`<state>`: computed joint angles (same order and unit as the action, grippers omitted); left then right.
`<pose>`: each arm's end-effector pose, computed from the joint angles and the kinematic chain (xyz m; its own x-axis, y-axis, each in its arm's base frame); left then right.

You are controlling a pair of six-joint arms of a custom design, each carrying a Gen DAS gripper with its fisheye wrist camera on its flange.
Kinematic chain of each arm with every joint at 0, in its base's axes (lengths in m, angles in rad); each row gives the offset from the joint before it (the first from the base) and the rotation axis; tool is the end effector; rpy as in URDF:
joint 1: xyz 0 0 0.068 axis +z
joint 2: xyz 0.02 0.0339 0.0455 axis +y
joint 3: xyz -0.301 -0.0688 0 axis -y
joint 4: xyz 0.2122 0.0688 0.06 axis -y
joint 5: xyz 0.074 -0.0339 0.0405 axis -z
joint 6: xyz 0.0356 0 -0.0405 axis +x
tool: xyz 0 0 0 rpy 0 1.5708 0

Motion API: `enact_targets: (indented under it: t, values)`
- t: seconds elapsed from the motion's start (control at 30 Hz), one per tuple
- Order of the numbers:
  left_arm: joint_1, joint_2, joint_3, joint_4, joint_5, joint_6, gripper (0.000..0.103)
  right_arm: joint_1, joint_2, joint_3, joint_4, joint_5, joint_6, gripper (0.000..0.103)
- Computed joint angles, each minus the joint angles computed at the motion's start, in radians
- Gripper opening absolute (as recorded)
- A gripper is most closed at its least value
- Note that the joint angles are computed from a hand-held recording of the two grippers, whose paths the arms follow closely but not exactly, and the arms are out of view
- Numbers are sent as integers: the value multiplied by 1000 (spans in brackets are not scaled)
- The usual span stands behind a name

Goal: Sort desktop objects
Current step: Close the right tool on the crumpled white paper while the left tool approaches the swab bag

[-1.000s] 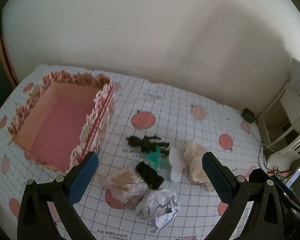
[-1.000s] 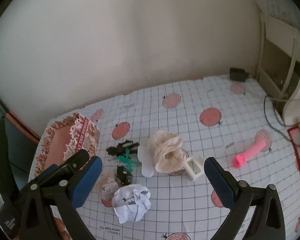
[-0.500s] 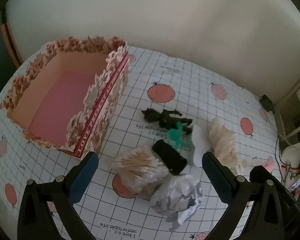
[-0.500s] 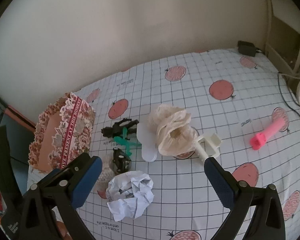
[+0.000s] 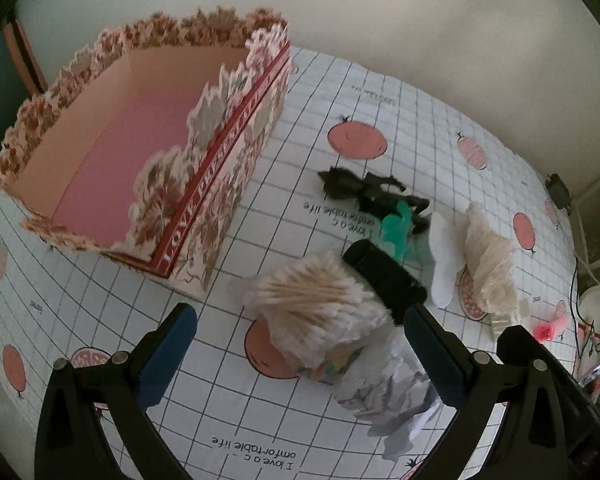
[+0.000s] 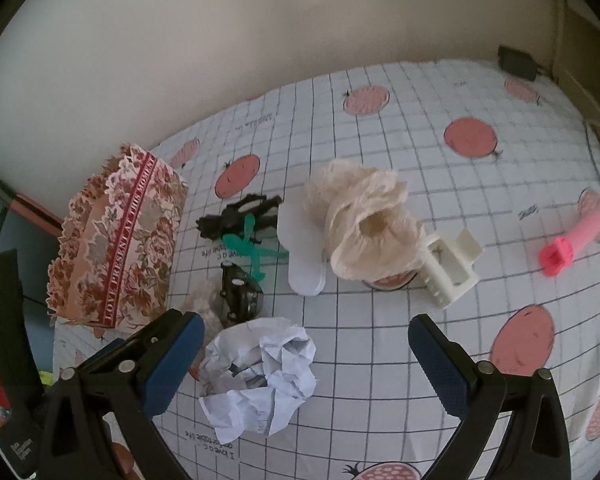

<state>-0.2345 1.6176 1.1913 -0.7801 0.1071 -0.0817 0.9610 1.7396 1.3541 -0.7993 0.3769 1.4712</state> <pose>0.2822 -0.0713 0.2788 -0.9276 0.1382 -0.3470 0.1930 0.9727 -0.1286 0.1998 0.2631 0.2868 -0.7322 0.5674 -0.3767 0.4600 0.8199 0.3407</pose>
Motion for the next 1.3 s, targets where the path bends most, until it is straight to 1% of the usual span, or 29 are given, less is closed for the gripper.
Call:
enact_targets:
  t: [0.23, 0.4, 0.6, 0.83, 1.0, 1.1, 1.3]
  values:
    - [19, 21, -22, 15, -17, 21, 103, -13, 12, -58, 100, -54, -17, 103]
    - [49, 20, -36, 28, 7, 36, 103, -8, 36, -38, 87, -62, -31, 103]
    - [71, 34, -37, 26, -12, 36, 103, -6, 71, -30, 110, -96, -47, 103]
    - [102, 41, -39, 24, -3, 37, 103, -7, 99, -30, 135, -129, -53, 103]
    - [122, 49, -38, 20, 11, 40, 103, -6, 113, -13, 130, -127, -55, 103]
    - [125, 44, -41, 17, 10, 39, 103, -5, 114, -17, 148, -130, -56, 103]
    - [135, 42, -45, 16, 17, 36, 103, -5, 122, -1, 165, -136, -89, 103]
